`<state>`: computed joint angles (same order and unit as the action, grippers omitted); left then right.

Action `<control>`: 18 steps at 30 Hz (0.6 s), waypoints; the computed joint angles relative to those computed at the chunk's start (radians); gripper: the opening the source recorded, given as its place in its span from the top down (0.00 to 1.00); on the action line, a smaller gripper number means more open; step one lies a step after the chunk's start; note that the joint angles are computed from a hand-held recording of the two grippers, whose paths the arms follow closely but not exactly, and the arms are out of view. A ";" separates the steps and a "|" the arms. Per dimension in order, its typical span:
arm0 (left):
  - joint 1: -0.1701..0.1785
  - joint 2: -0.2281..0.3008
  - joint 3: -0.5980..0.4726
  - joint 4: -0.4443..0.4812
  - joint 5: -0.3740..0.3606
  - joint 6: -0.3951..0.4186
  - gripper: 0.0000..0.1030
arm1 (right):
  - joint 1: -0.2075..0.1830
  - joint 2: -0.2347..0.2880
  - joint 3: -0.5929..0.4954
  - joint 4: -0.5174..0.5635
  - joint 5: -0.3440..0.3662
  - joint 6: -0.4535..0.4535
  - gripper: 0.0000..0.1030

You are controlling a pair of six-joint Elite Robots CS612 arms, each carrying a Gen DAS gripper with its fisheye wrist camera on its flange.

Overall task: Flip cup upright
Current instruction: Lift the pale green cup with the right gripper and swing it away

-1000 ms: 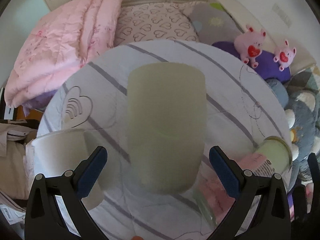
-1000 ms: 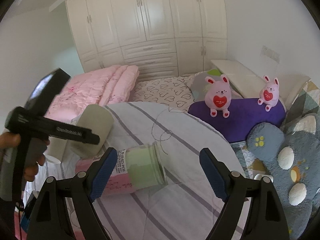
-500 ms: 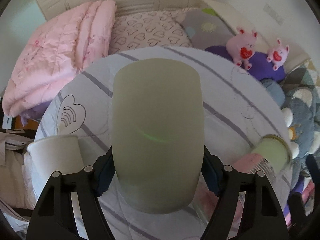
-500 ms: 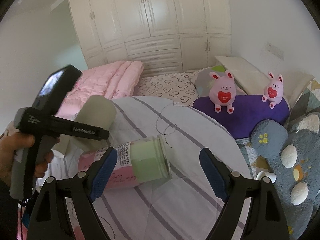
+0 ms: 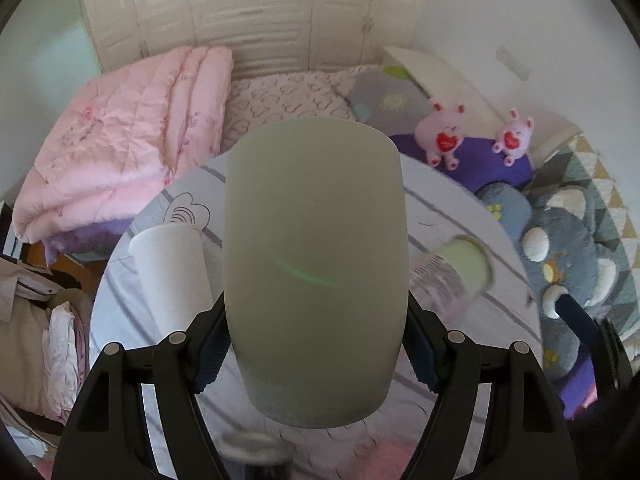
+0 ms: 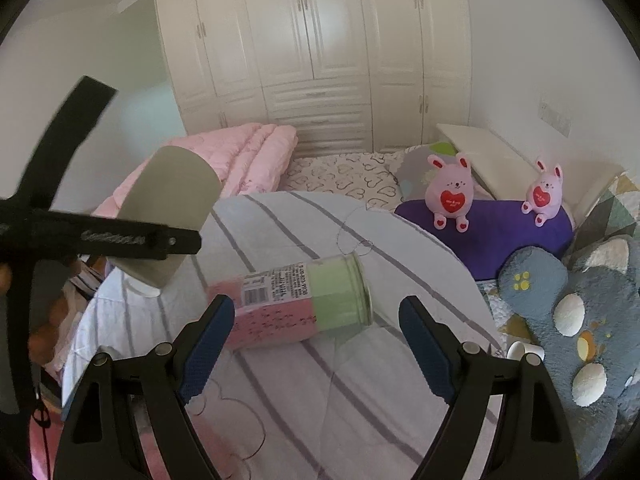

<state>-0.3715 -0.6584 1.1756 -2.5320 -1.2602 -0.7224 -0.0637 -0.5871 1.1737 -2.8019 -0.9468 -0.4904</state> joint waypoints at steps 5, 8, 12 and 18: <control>-0.037 -0.051 0.078 -0.090 0.009 0.015 0.26 | -0.018 -0.030 0.044 -0.046 0.001 0.020 0.17; -0.059 -0.067 0.104 -0.125 0.017 0.018 0.26 | -0.032 -0.051 0.068 -0.044 -0.001 0.027 0.17; -0.085 -0.068 0.116 -0.150 0.015 0.010 0.26 | -0.043 -0.076 0.106 -0.076 -0.038 0.016 0.17; -0.110 -0.037 0.090 -0.154 -0.029 -0.045 0.26 | -0.058 -0.094 0.142 -0.112 -0.091 -0.030 0.17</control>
